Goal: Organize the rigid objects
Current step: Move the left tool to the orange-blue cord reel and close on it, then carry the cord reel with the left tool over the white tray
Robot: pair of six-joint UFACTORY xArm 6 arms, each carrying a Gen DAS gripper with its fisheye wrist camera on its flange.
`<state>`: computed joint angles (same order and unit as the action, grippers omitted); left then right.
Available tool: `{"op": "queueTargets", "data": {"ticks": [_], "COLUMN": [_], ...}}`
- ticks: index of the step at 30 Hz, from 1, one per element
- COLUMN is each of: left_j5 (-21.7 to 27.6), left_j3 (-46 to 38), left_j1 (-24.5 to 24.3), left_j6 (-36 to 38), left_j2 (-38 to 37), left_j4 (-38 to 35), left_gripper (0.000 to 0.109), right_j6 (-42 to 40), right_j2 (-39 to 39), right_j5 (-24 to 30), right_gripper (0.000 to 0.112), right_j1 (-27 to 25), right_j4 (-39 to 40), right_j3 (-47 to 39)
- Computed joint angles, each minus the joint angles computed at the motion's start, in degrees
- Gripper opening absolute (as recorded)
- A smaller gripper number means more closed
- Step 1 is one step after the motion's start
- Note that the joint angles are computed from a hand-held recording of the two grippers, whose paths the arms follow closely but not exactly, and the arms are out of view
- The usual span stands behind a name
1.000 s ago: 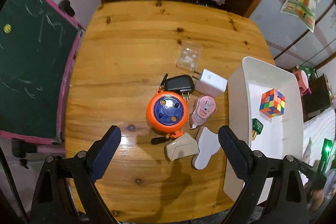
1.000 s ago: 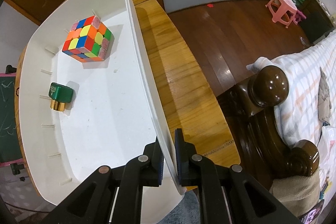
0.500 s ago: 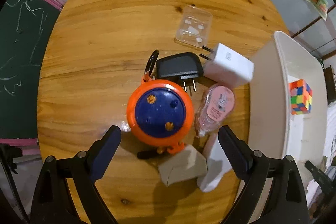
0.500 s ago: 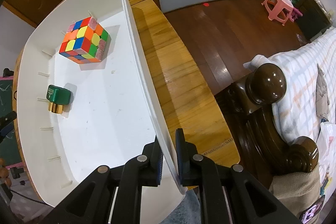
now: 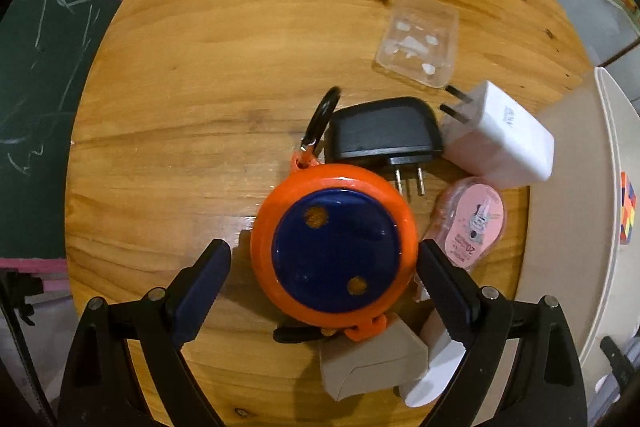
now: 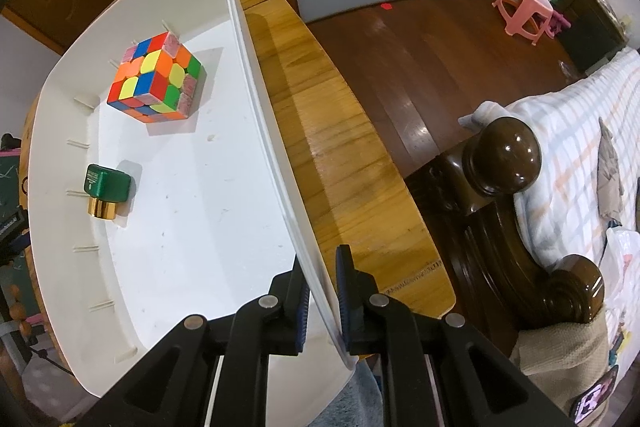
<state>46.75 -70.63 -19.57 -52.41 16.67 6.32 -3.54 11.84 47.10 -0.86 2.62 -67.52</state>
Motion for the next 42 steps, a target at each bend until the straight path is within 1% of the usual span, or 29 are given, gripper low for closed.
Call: {"op": "queueTargets", "data": {"ticks": [3,5,6,13,16,20,25,31,36,37,42], "left_j5": [-0.48,-0.80,-1.09,-1.86,0.83,1.53,2.82,6.24,9.91,10.85,13.64], "left_j3": [0.43,0.60,0.60,1.21,0.47,1.60,3.38,4.68,1.85,-0.37,-5.42], "left_j1": [0.30,0.34,0.28,-0.94,-1.98,-2.20,-3.21,-5.92,-8.20,-8.59,-11.99], "left_j6": [0.31,0.60,1.07,-2.44,-5.17,-6.75,-8.90,-10.31,-7.03,-6.13,-2.76], "left_j2": [0.44,0.68,0.92,1.10,1.09,-0.01,-2.69,-8.31,-11.07,-10.23,-10.79], "left_j4": [-0.97,-1.12,-1.53,2.00,5.65,6.32,8.40,12.43,13.61,13.83,15.38], "left_gripper": [0.092,0.089,0.084,0.083,0.083,0.083,0.083,0.083,0.083,0.083,0.083], "right_j6": [0.18,0.22,0.22,-0.04,-0.13,-0.28,-0.58,-1.12,-1.80,-2.01,-3.43], "right_j2": [0.00,-0.01,-0.01,-0.02,-0.02,-0.10,-0.20,-0.34,-0.58,-0.64,-0.93], "right_j5": [0.13,0.17,0.17,0.14,0.09,-0.13,-0.18,-0.21,-0.45,-0.60,-0.61], "right_gripper": [0.013,0.013,0.013,0.013,0.013,0.013,0.013,0.013,0.013,0.012,0.011], "right_j1": [0.03,0.03,0.03,0.02,-0.04,-0.03,0.05,0.18,0.27,0.30,0.12], "right_j4": [-0.21,-0.23,-0.23,-0.26,-0.22,-0.27,-0.43,-0.51,-0.63,-0.71,0.69], "right_j3": [-0.05,-0.05,-0.05,-0.03,0.00,0.19,0.29,0.37,0.64,0.76,1.03]}}
